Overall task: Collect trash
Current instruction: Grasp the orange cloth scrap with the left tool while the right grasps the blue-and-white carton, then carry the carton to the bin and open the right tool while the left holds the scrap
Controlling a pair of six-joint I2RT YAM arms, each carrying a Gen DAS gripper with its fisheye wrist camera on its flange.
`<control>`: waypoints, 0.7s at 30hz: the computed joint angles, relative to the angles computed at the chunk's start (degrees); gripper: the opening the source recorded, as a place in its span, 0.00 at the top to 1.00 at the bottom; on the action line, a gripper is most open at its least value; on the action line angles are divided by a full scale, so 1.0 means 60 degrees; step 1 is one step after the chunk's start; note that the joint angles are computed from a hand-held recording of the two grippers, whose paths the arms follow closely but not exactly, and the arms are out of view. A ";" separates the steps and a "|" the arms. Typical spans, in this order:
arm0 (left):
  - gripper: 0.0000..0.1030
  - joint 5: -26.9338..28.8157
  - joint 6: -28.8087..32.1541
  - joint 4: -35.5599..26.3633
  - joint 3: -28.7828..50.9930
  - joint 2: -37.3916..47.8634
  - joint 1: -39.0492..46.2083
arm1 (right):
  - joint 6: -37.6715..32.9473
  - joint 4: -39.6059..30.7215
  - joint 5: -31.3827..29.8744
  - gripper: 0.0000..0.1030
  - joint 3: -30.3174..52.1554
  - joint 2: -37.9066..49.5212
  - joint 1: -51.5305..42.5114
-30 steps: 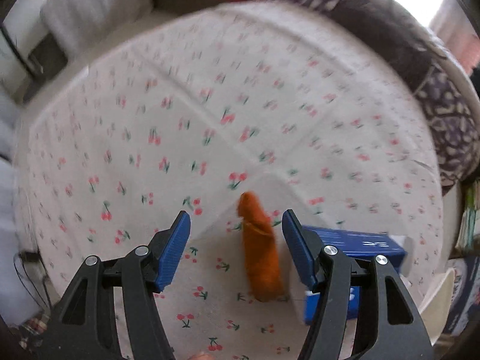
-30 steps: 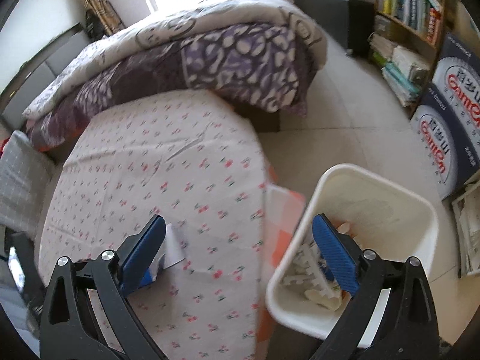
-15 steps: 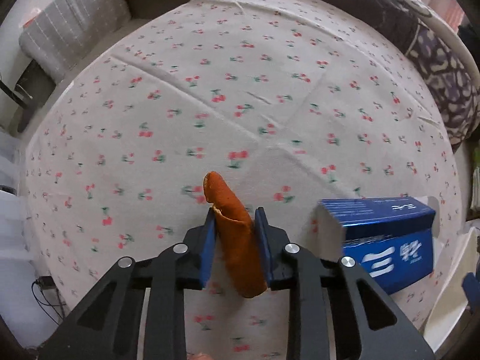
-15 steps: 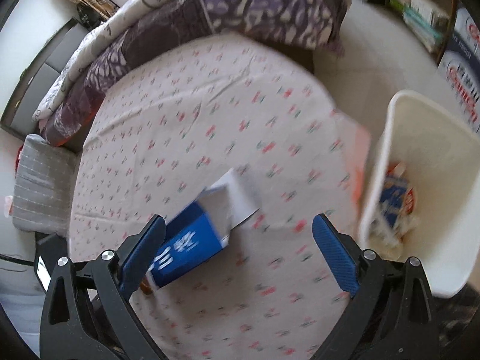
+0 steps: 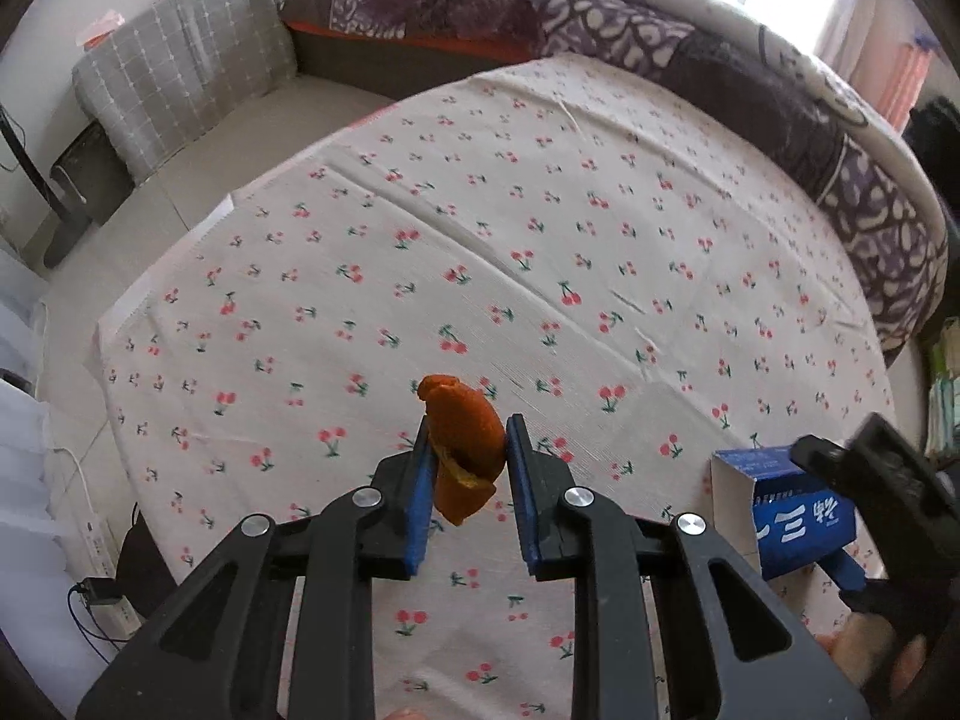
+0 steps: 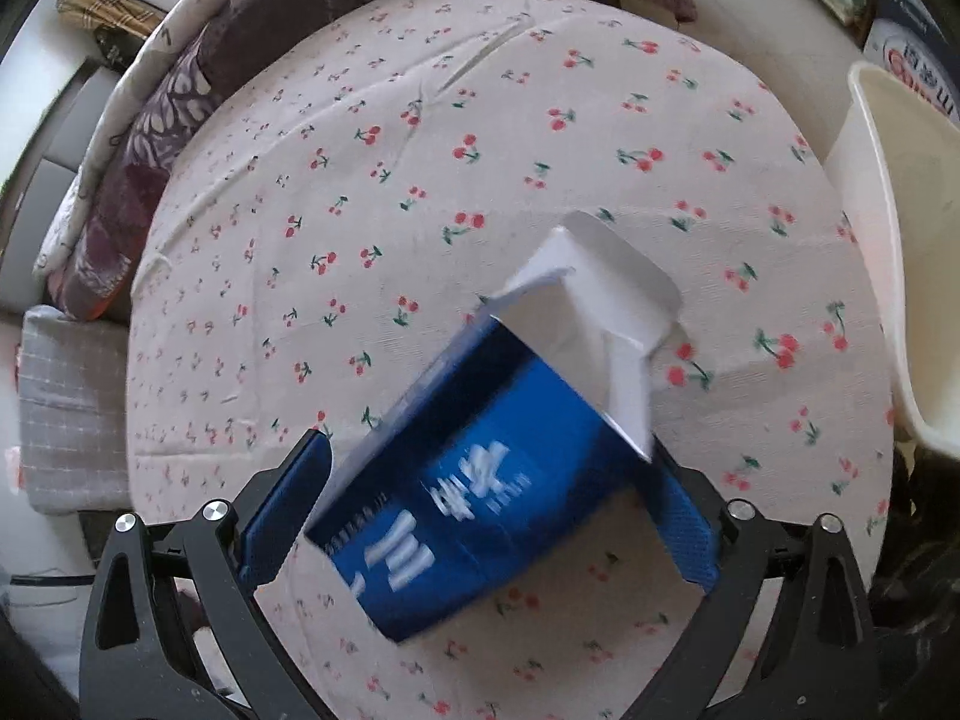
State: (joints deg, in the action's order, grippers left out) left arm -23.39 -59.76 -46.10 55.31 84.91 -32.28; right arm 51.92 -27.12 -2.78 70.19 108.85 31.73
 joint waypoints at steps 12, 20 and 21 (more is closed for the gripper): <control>0.77 -0.0143 0.0198 0.0247 -0.0780 -0.1110 0.0924 | -0.2895 0.0973 0.0481 0.64 0.0851 0.0394 0.0666; 0.77 -0.0766 0.0006 0.0308 -0.0742 -0.1766 0.0903 | -0.3973 0.2303 0.0375 0.84 0.0016 -0.0873 0.0841; 0.77 -0.0816 0.0004 0.0301 -0.0729 -0.1807 0.0902 | -0.4049 0.2399 0.0394 0.84 -0.0044 -0.0981 0.0875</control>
State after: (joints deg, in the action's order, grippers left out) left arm -28.28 -59.73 -44.29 50.93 74.07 -26.87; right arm 27.63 -12.72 -0.41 69.93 102.97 36.98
